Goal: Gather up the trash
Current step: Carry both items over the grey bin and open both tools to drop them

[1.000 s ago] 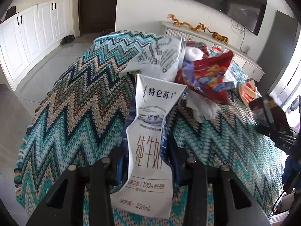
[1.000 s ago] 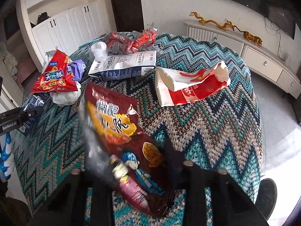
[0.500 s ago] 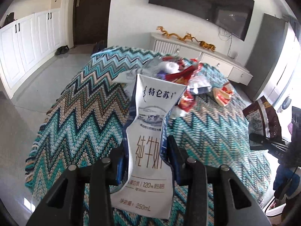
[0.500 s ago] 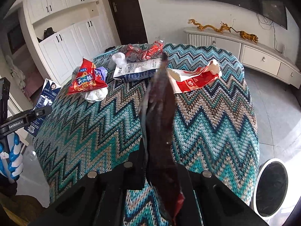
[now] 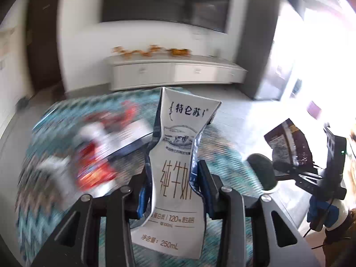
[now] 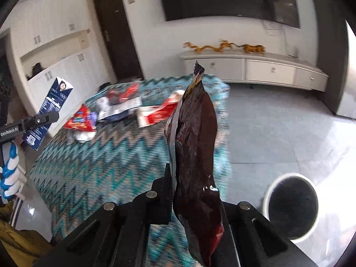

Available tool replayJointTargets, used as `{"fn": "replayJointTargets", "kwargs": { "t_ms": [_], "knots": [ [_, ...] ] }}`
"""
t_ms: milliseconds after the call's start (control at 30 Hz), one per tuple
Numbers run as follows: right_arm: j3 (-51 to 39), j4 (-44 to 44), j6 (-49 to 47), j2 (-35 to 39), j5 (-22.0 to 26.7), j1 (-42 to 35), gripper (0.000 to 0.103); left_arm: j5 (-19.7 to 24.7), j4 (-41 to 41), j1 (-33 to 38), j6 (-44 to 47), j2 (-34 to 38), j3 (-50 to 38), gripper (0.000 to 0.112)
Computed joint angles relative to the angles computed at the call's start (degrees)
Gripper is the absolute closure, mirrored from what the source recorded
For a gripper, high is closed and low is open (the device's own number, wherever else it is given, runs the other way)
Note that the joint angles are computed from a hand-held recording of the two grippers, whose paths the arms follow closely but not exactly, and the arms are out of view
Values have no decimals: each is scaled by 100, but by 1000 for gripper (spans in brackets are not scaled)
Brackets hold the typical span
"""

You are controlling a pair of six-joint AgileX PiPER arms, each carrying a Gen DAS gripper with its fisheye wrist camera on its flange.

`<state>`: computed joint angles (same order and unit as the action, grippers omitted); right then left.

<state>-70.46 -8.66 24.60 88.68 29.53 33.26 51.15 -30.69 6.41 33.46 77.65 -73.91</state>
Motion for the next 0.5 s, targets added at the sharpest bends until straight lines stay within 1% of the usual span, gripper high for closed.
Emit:
{"fn": "replayJointTargets", "kwargs": {
  "t_ms": [67, 100, 167, 200, 233, 267, 300, 367, 400, 467, 500],
  "knots": [
    [413, 38, -75, -328, -33, -407, 97, -55, 397, -856, -521, 377, -467, 75],
    [557, 46, -89, -438, -35, -551, 97, -12, 533, -1215, -744, 625, -754, 75],
    [957, 291, -387, -692, -86, -1085, 97, 101, 784, -1893, -1171, 1217, -1403, 75],
    [1068, 493, -615, -752, -90, -1350, 97, 140, 924, -2195, -1385, 1504, -1710, 75],
    [1281, 842, -987, -816, -159, -1728, 97, 247, 1100, -2549, -1649, 1954, -2200, 75],
    [1419, 1125, -1308, -824, -207, -2031, 97, 341, 1144, -2716, -1748, 2222, -2491, 75],
    [1506, 1336, -1570, -825, -225, -2266, 97, 474, 1193, -2912, -1870, 2579, -2886, 75],
    [1706, 2080, -2392, -648, -339, -2896, 97, 828, 1273, -3261, -2082, 3390, -3813, 75],
    [1750, 2355, -2686, -568, -366, -3089, 97, 1001, 1313, -3424, -2208, 3749, -4248, 75],
    [1819, 3082, -3477, -235, -426, -3591, 97, 1400, 1364, -3690, -2407, 4542, -5225, 75],
    [1872, 3330, -3739, -120, -483, -3726, 97, 1629, 1438, -3817, -2528, 4953, -5797, 75]
  ]
}}
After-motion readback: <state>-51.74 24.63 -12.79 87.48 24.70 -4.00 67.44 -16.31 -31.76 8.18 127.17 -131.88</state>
